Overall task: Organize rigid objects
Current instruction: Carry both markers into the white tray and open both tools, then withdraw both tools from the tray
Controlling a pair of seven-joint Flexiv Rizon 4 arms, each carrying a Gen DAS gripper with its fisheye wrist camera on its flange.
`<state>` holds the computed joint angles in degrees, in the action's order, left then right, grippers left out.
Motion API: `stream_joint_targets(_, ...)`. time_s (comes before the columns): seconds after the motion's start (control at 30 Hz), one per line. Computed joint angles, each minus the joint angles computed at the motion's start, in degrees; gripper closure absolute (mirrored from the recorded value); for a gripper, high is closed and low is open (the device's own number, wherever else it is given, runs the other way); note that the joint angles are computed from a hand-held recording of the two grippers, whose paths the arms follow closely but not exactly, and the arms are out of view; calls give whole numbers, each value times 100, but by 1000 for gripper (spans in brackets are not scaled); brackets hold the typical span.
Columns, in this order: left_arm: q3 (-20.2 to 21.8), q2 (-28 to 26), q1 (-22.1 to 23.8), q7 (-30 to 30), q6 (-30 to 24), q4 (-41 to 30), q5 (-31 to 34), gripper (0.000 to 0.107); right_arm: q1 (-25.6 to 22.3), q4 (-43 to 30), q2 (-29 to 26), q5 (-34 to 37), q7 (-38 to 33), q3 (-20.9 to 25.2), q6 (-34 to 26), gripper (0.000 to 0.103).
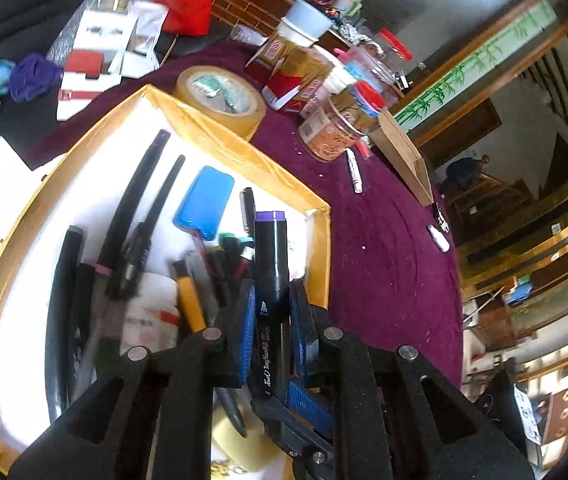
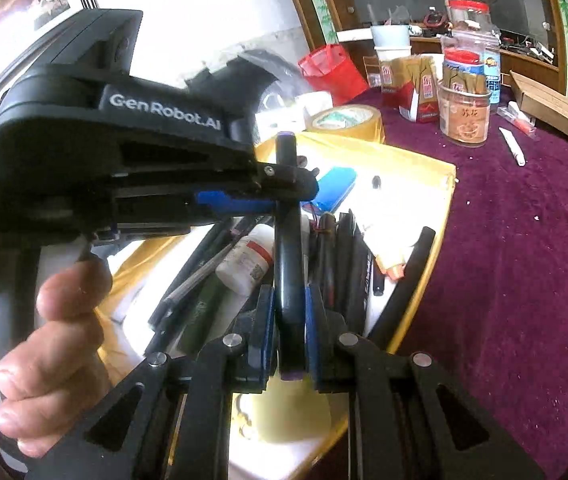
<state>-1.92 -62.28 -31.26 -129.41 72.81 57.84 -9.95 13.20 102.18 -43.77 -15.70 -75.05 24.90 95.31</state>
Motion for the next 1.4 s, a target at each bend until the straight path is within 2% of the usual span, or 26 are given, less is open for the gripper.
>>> stream_joint_targets(0.2,-131,-153,144,220,-63,-204,-74,93,-105,-475,-266,56,-117,187,-414,89)
stream_joint_targets(0.4,293,-524,15,-7,-985,-1024,139,91,-251,-801,-469,436,-340,442,-773,88)
stream_joint_targets(0.47,489,-500,-64,-206,-1164,-1049,348,86,-199,-785,-414,557,-365,367,-820,86)
stream_joint_targets(0.5,609,-423,-125,-386,-1161,-947,477,80,-260,-753,-402,658,-388,440,-807,79)
stream_joint_targets(0.53,667,-335,-164,-513,-1070,-813,598,68,-328,-719,-400,754,-426,532,-743,68)
stream_joint_targets(0.57,749,-256,-216,-628,-1015,-710,730,60,-397,-650,-385,847,-454,621,-631,63)
stream_joint_targets(0.6,922,-145,-323,-823,-922,-565,912,49,-413,-571,-346,926,-430,633,-510,61)
stream_joint_targets(0.7,1586,189,-788,-1619,-849,-171,1546,38,-377,-155,-76,1018,-309,557,-107,61)
stream_joint_targets(0.73,1690,289,-898,-1791,-816,-37,1723,33,-277,-31,37,1018,-195,425,-20,61)
stream_joint_targets(0.8,1832,468,-1086,-2073,-801,196,2039,31,175,321,370,1020,93,-132,173,61)
stream_joint_targets(0.83,2018,542,-1254,-2330,-992,246,2203,31,460,508,542,978,196,-469,208,61)
stream_joint_targets(0.9,2413,626,-1607,-2817,-1593,196,2544,31,779,832,784,834,298,-851,258,61)
stream_joint_targets(1.03,2790,647,-2099,-3023,-2719,-140,3267,31,1092,1344,1078,678,510,-1263,517,61)
stream_joint_targets(1.17,2610,740,-2184,-2944,-3043,-204,3695,26,868,1437,1104,500,721,-1106,428,61)
stream_joint_targets(1.27,2411,780,-2158,-2943,-3205,-263,3929,26,1121,1576,1221,465,861,-1412,462,61)
stream_joint_targets(1.4,2098,809,-2066,-2964,-3408,-362,4157,26,1104,1662,1280,402,1016,-1400,377,61)
